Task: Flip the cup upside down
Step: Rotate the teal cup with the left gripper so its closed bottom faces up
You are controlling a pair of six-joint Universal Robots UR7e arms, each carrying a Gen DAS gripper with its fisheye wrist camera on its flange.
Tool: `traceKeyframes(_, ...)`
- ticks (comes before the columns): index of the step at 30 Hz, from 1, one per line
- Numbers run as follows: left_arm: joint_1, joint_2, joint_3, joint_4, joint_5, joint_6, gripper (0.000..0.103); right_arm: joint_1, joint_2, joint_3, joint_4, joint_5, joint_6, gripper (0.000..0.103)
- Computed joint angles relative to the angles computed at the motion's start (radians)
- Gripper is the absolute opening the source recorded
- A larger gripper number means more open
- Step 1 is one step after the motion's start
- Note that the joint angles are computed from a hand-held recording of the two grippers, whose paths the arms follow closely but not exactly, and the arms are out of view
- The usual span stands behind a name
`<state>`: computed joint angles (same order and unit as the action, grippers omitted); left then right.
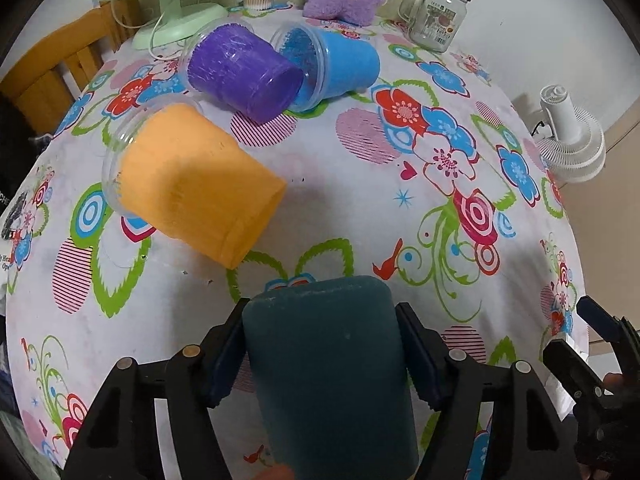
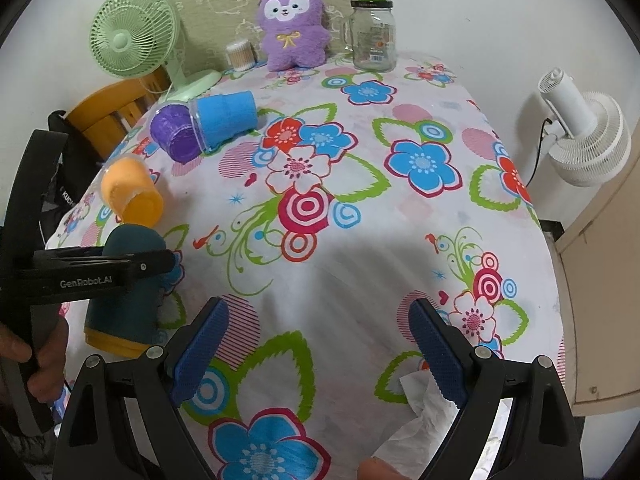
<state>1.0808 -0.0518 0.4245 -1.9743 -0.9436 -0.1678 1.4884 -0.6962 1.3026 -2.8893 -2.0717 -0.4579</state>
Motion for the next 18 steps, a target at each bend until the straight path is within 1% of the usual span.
traceKeyframes(9,-0.019,-0.059,0.119,-0.123,0.004,0.041,0.071,0.006,-0.001,0.004,-0.001,0.004,-0.011,0.093)
traceKeyframes(18,-0.026,-0.084,0.166,-0.165,0.002,0.053,0.07,0.013,0.0,0.008,-0.006,0.003,-0.023,0.093)
